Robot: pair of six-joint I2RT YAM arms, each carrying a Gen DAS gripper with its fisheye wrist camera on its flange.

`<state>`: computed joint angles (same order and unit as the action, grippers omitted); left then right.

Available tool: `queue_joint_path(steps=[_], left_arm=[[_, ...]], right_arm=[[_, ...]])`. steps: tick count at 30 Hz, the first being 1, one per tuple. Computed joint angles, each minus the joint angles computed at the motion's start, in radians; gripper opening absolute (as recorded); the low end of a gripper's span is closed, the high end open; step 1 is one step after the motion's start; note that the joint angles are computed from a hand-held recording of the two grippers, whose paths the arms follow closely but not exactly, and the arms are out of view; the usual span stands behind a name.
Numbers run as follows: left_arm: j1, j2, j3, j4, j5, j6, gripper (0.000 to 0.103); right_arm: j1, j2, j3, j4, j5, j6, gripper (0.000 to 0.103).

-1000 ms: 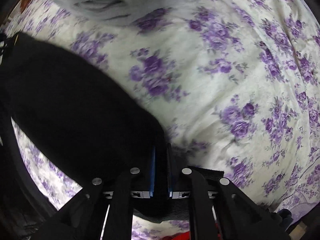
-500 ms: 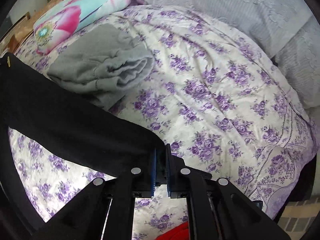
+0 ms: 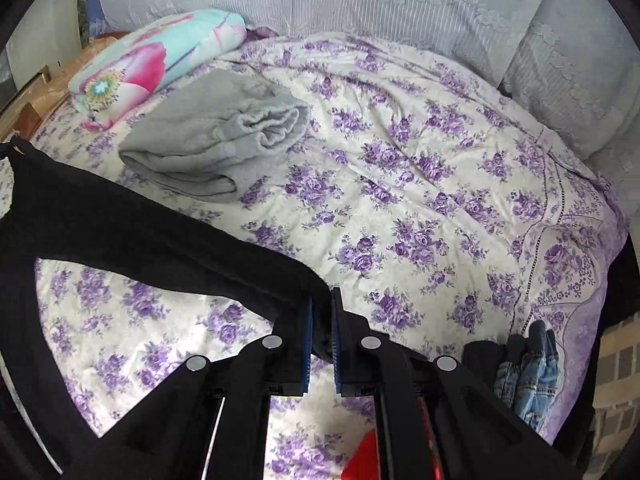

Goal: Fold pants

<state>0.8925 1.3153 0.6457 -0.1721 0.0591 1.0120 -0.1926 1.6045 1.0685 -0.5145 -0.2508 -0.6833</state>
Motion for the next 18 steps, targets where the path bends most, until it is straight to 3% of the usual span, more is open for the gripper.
queue_joint_path(steps=[3,6,8,10,12,13,14,15,18], left_arm=[[0.177,-0.178,-0.027,-0.154,0.129,0.158,0.010],[0.446,-0.266,-0.015,-0.343,0.331,0.397,0.010],[0.617,-0.243,-0.020,-0.426,0.414,0.608,0.010],[0.667,-0.191,-0.037,-0.420,0.415,0.698,0.012],[0.606,-0.080,-0.002,-0.419,0.355,0.610,0.018],[0.560,0.005,0.061,-0.483,0.311,0.535,0.028],[0.513,0.088,0.125,-0.548,0.286,0.449,0.048],[0.472,0.148,0.171,-0.585,0.297,0.347,0.049],[0.393,0.247,0.249,-0.673,0.361,0.216,0.051]], right_arm=[[-0.115,-0.196,-0.134,-0.067,-0.130,-0.105,0.008],[-0.302,-0.365,-0.257,-0.251,-0.285,-0.277,0.008],[-0.422,-0.468,-0.366,-0.347,-0.307,-0.431,0.008],[-0.492,-0.501,-0.454,-0.367,-0.279,-0.494,0.008],[-0.504,-0.510,-0.521,-0.328,-0.241,-0.442,0.008],[-0.494,-0.517,-0.544,-0.312,-0.229,-0.405,0.008],[-0.467,-0.533,-0.565,-0.294,-0.214,-0.365,0.008],[-0.444,-0.566,-0.589,-0.277,-0.200,-0.334,0.008],[-0.415,-0.623,-0.617,-0.271,-0.198,-0.258,0.009]])
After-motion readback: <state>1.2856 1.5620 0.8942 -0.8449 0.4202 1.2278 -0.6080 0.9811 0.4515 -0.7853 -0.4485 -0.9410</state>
